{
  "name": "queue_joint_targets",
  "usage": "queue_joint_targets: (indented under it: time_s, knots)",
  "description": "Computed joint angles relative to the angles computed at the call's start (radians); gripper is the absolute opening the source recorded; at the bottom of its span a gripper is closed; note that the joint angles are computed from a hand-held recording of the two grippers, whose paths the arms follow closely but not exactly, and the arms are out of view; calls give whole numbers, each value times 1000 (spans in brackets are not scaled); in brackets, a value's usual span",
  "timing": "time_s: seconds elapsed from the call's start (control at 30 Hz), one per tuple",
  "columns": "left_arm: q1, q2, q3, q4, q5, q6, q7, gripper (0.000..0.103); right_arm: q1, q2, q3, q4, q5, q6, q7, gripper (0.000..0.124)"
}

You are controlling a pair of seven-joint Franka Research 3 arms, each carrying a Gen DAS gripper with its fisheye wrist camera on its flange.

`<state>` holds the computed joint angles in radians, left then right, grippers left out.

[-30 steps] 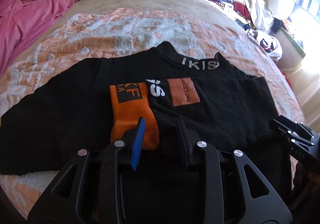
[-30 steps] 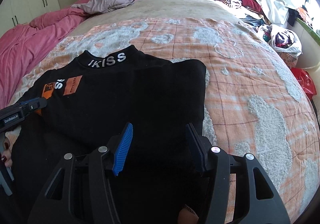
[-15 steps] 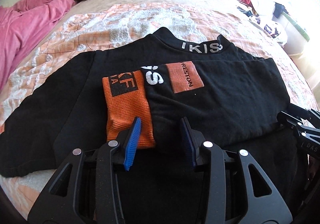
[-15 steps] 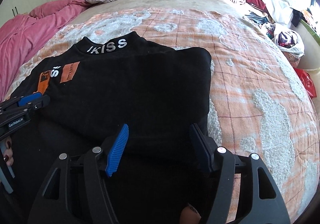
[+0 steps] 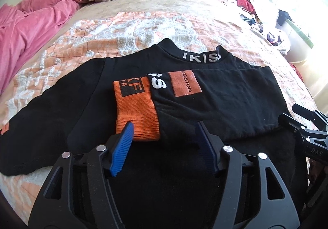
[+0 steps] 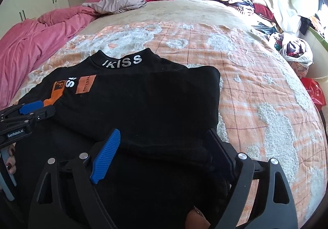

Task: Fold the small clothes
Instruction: 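Move the left tool to the other sleeve's orange cuff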

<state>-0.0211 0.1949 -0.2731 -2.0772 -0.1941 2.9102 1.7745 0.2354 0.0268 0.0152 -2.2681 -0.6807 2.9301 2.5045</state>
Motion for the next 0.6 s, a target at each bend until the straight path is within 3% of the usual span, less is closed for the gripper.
queue_joint_targets:
  time_s: [0.13,0.27,0.4,0.6]
  knots:
    - [29,-37,-26,-32,-91,26,67,71,6,-10,3,10,-95,-9,78,90]
    - [24,-77,-8,-67,-139,53,86,90,4,-19,13,18,-202,-11,183,95]
    - [23,-113,5,-91,-238,58,148,94,4,-19,23,23,-233,-3,218,95]
    - [-9,-159,61,-135,-267,73,161,94,20,-15,35,43,-260,-10,246,96]
